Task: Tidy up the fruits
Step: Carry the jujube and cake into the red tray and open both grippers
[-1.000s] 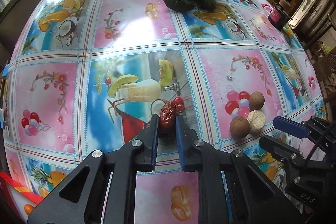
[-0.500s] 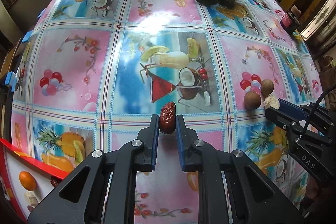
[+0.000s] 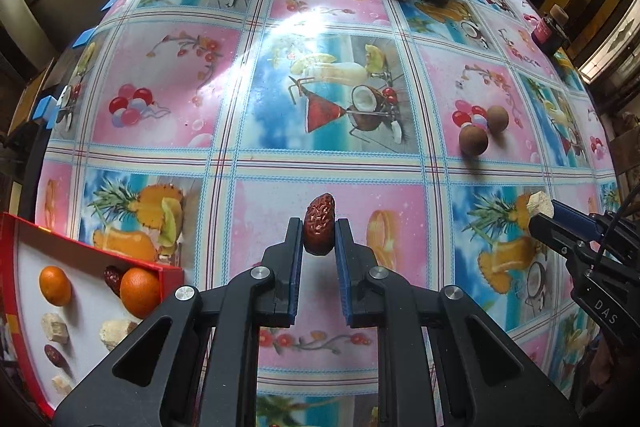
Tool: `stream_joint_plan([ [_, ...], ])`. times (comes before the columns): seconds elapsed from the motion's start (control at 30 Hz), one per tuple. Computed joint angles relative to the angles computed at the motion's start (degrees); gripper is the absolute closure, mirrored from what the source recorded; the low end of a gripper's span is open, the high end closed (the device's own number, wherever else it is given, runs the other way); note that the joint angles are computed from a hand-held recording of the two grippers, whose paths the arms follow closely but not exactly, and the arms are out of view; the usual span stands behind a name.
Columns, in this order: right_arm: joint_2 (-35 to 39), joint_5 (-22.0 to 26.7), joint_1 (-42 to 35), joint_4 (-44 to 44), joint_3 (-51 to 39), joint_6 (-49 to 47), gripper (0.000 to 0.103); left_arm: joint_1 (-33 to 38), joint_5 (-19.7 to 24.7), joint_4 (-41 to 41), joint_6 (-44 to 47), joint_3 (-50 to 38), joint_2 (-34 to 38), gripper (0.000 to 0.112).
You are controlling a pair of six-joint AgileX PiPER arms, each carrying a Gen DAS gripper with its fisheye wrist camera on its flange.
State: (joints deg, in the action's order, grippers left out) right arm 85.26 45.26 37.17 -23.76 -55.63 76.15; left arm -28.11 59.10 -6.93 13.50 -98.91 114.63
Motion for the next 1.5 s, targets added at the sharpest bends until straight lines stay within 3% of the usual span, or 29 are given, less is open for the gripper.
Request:
stream_joint_plan([
  [0.37,-0.32,3.23,5.56,-1.07,-1.44,3.69,0.077,0.74,-4.18,1.1,0.51,10.28,-7.66,0.097],
  [0.83,5.55,6.41,10.3,-1.13,-11.72,0.22,0.077,5.28,-5.67,0.47,1.44,16.66,-13.55,0.097],
  [1.17,15.13,7.11,12.58,1.35,-24.99,-7.87,0.077,12.29,-6.13,-0.63,3.71,19.1,-16.16,0.097],
  [1.5,27.41,10.44,13.41,5.46,-43.93,-18.67,0.077,22.24,-6.15,-1.66,6.76,20.04,-16.98,0.097],
])
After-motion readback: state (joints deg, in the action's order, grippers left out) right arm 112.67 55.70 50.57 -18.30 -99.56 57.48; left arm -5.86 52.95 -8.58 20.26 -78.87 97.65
